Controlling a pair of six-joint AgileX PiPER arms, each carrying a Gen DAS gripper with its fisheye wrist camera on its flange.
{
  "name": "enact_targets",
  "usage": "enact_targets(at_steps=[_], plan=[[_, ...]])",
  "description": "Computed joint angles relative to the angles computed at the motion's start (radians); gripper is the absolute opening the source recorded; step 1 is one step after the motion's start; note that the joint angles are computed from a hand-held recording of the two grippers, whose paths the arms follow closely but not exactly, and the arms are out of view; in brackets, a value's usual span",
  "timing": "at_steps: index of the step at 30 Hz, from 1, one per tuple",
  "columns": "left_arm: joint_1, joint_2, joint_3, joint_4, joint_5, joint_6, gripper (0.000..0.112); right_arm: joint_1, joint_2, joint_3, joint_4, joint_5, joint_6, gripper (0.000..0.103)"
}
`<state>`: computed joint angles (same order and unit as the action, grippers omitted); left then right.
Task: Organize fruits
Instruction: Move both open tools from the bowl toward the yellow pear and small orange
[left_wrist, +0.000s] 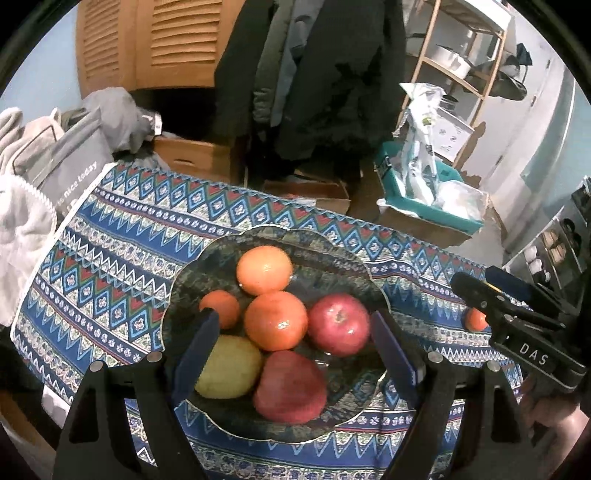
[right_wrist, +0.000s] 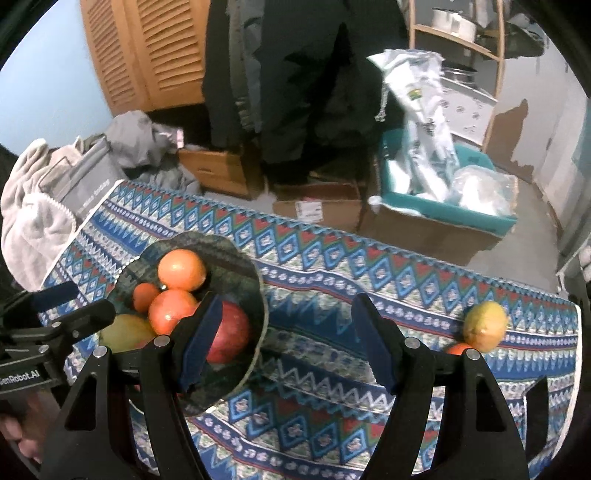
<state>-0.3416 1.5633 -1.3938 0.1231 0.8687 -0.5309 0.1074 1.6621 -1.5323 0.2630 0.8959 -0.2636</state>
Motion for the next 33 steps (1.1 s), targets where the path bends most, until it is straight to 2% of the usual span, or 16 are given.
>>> enact_targets(at_steps=[19, 33], plan=[[-0.151, 0.08, -0.161, 0.089, 0.089, -0.069, 0.085, -0.176, -0.091, 0.056, 0.022, 0.014, -0.064, 0.073], [-0.265, 0.206, -0.341, 0.129, 0.171, -0.078, 0.085, -0.363, -0.109, 0.083, 0.083, 0.037, -0.171, 0.073]])
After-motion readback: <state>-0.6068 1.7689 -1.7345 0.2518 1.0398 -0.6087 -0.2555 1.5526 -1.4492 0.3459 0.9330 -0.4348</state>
